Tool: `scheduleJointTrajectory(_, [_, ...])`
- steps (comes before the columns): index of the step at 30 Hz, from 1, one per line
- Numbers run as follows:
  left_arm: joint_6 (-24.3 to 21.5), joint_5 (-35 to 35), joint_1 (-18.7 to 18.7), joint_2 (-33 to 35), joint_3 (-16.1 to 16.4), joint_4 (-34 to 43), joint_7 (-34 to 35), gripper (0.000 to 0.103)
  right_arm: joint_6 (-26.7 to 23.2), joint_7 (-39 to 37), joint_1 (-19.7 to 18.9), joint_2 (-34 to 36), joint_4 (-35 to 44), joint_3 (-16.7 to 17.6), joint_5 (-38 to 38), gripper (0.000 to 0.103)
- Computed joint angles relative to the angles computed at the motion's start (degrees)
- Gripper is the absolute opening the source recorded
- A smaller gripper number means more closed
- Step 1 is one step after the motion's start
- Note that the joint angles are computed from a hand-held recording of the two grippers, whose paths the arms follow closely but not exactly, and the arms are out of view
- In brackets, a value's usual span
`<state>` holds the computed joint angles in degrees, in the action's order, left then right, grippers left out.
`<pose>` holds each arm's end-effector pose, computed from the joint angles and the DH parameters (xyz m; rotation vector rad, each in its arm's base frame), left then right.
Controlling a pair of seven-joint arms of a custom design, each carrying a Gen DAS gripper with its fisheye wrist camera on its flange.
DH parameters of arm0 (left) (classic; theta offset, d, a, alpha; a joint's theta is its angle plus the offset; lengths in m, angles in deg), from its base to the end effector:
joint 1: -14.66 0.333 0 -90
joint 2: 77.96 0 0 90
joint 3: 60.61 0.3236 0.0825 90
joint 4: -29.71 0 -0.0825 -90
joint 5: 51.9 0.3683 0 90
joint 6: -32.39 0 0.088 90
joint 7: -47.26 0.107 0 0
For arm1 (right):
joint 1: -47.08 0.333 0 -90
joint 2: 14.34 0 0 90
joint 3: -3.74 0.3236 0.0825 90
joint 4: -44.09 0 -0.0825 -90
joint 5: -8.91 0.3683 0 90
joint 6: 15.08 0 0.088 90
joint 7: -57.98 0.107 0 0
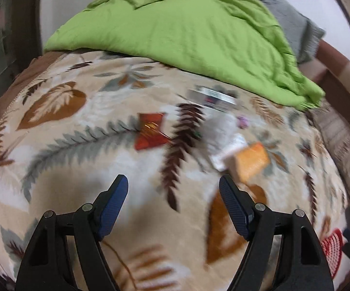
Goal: Collect trash
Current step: 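Move the left gripper back to the bed and grasp the red candy wrapper, then grasp the white cloth with the right gripper and lift it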
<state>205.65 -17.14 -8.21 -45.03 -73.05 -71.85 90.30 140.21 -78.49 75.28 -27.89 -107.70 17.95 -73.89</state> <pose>0.5545 -0.4162 0.3351 -1.6404 2.2199 -0.9673 0.2761 0.2969 0.3453 -1.4344 1.9348 -0.5690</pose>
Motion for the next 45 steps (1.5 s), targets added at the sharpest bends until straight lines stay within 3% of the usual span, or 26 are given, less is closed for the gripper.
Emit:
scheduleJointTrajectory(2, [-1.8, -0.4, -0.5, 2.2, 0.9, 3.6, -0.4, 0.077, 0.6, 0.3, -0.3, 0.9, 0.6, -0.4, -0.8, 0.064])
scheduleJointTrajectory(5, [-4.0, -2.7, 1.0, 5.7, -1.1, 8.7, 1.5, 0.077, 1.3, 0.6, -0.7, 1.7, 1.0, -0.9, -1.7, 0.064])
scheduleJointTrajectory(8, [-8.1, -3.6, -0.4, 9.9, 0.1, 16.1, 2.5, 0.077, 2.2, 1.7, -1.3, 2.6, 1.5, -1.6, -3.2, 0.064])
scheduleJointTrajectory(12, [-14.7, -9.3, 1.6, 17.3, -4.4, 26.8, 9.3, 0.077, 2.9, 2.7, -1.7, 3.4, 2.0, -2.1, -4.7, 0.064])
scheduleJointTrajectory(19, [-23.0, -14.1, -1.9, 25.3, -2.1, 39.0, 13.9, 0.077, 4.0, 2.8, -2.3, 4.6, 2.9, -3.1, -6.0, 0.064])
scheduleJointTrajectory(21, [-22.6, -12.9, -3.7, 25.5, 0.5, 39.4, 12.7, 0.077, 4.1, 2.5, -2.5, 5.0, 3.4, -3.2, -6.1, 0.064])
scheduleJointTrajectory(24, [-22.8, -11.9, -4.6, 26.4, 1.7, 40.5, 12.8, 0.077, 4.3, 2.3, -2.6, 5.7, 4.1, -3.4, -6.4, 0.064])
scheduleJointTrajectory(28, [-23.1, -13.0, -3.6, 28.3, -0.7, 42.7, 17.9, 0.096, 4.6, 2.1, -2.4, 6.8, 5.0, -3.4, -6.3, 0.064])
scheduleJointTrajectory(32, [-25.6, -13.2, -5.2, 29.8, 0.5, 45.9, 19.6, 0.099, 4.7, 2.0, -2.2, 7.5, 5.4, -3.5, -6.0, 0.064])
scheduleJointTrajectory(36, [-20.6, -15.1, -3.0, 27.9, -1.0, 41.4, 19.7, 0.099, 4.7, 2.3, -2.1, 7.7, 5.1, -3.5, -5.6, 0.064])
scheduleJointTrajectory(38, [-20.0, -14.9, -3.2, 27.3, -0.3, 40.5, 18.8, 0.091, 5.1, 2.8, -2.2, 8.0, 5.1, -3.7, -5.8, 0.064])
scheduleJointTrajectory(40, [-18.8, -13.2, -4.4, 26.2, 2.1, 39.0, 16.0, 0.066, 5.6, 3.0, -2.3, 8.4, 5.4, -3.9, -6.2, 0.064])
scheduleJointTrajectory(41, [-18.5, -12.4, -4.7, 25.9, 2.8, 38.7, 14.9, 0.061, 5.6, 3.0, -2.3, 8.5, 5.6, -3.9, -6.2, 0.064])
scheduleJointTrajectory(42, [-18.0, -12.2, -4.3, 25.6, 2.5, 38.1, 14.7, 0.049, 5.6, 2.9, -2.3, 8.6, 5.8, -3.9, -6.4, 0.064])
scheduleJointTrajectory(45, [-16.6, -12.1, -2.8, 24.8, 1.2, 36.5, 14.6, 0.038, 6.1, 2.4, -2.5, 9.2, 7.1, -4.2, -7.3, 0.064])
